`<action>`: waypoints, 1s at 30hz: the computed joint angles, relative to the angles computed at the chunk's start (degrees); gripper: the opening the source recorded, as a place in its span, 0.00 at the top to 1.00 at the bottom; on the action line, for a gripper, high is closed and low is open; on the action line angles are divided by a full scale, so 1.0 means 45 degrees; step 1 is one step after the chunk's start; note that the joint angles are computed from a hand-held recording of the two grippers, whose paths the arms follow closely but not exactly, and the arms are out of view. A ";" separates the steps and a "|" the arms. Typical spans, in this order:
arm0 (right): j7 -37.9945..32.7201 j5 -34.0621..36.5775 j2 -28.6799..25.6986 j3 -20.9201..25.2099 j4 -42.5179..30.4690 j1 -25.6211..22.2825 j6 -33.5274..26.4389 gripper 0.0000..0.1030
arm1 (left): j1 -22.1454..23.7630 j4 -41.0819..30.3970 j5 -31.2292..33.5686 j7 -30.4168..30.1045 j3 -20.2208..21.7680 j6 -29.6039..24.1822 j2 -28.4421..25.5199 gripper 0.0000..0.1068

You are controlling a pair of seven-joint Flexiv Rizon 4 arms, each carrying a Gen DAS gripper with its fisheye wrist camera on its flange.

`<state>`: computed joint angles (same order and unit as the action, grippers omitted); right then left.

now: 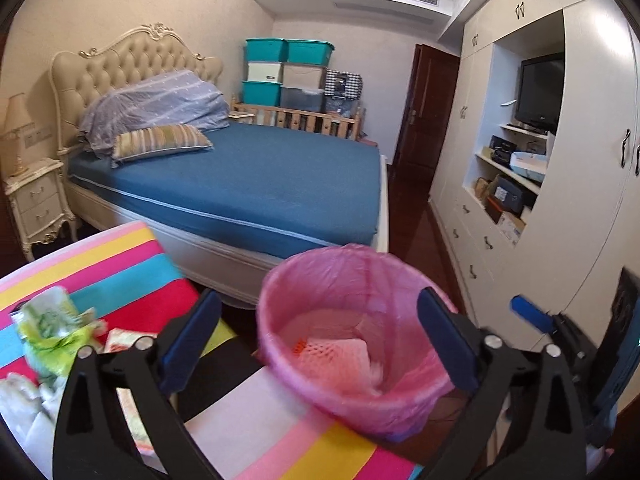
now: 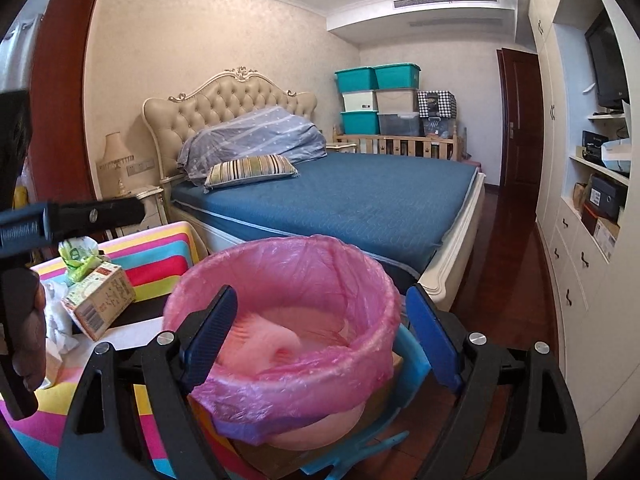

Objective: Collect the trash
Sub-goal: 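Grasp the white foam corner piece with the left tool while the right tool grasps the printed paper bag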

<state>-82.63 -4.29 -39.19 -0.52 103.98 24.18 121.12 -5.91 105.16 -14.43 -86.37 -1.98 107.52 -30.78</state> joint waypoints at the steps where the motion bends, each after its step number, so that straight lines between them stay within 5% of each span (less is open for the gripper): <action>1: -0.0082 0.0098 0.0134 -0.0045 0.0169 0.0124 0.0094 0.21 | -0.0081 0.0216 -0.0015 -0.0039 0.0124 0.0127 0.0112 0.08; 13: -0.0084 -0.0486 0.0880 0.1055 0.1479 0.0427 -0.0076 0.19 | -0.1641 0.4130 -0.1526 0.0412 0.2093 0.1763 0.2112 0.08; 30: -0.0050 -0.1970 0.1439 0.2067 0.2562 0.1687 -0.0925 0.18 | -0.1853 1.0313 -0.6214 0.3095 0.1677 0.5194 0.5356 0.08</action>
